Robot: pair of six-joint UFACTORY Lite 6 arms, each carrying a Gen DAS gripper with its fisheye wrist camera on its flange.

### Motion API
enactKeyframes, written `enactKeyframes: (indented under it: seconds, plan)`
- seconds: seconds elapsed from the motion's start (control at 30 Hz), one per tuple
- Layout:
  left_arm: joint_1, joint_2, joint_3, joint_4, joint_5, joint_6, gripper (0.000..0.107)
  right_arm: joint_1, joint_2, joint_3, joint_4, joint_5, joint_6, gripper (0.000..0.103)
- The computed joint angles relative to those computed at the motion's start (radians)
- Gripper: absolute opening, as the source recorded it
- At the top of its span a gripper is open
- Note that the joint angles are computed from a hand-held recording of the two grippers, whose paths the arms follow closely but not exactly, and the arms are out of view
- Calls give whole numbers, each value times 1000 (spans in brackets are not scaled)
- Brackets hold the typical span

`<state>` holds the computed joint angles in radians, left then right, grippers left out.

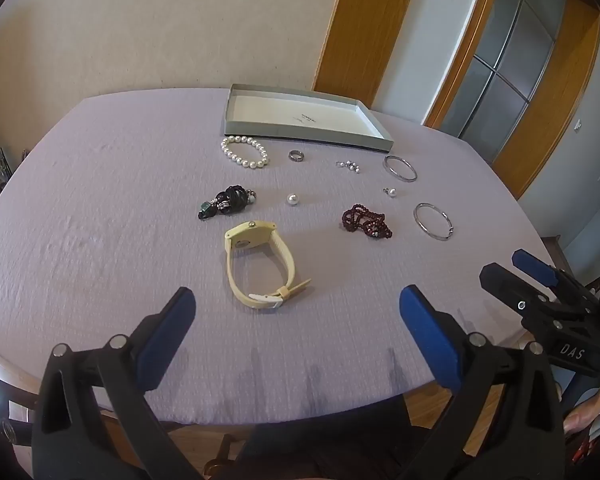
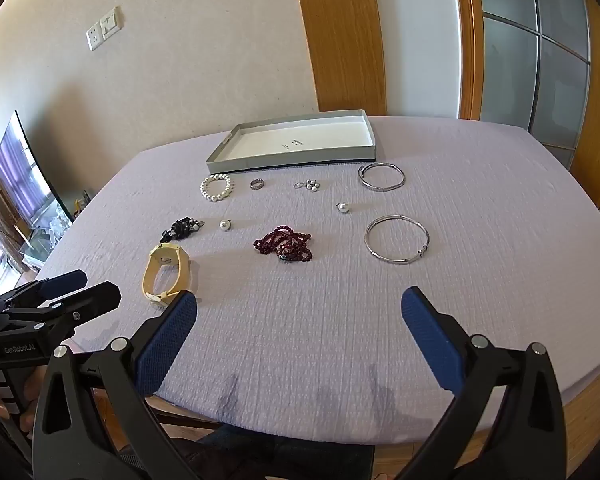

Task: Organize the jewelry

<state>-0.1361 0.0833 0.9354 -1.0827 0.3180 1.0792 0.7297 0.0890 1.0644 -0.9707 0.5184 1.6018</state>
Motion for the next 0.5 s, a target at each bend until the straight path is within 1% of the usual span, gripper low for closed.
enactKeyframes:
  seconds: [0.5]
  plan:
    - [0, 0, 0, 5, 0, -4, 101, 2, 3, 5, 5, 6, -8, 102]
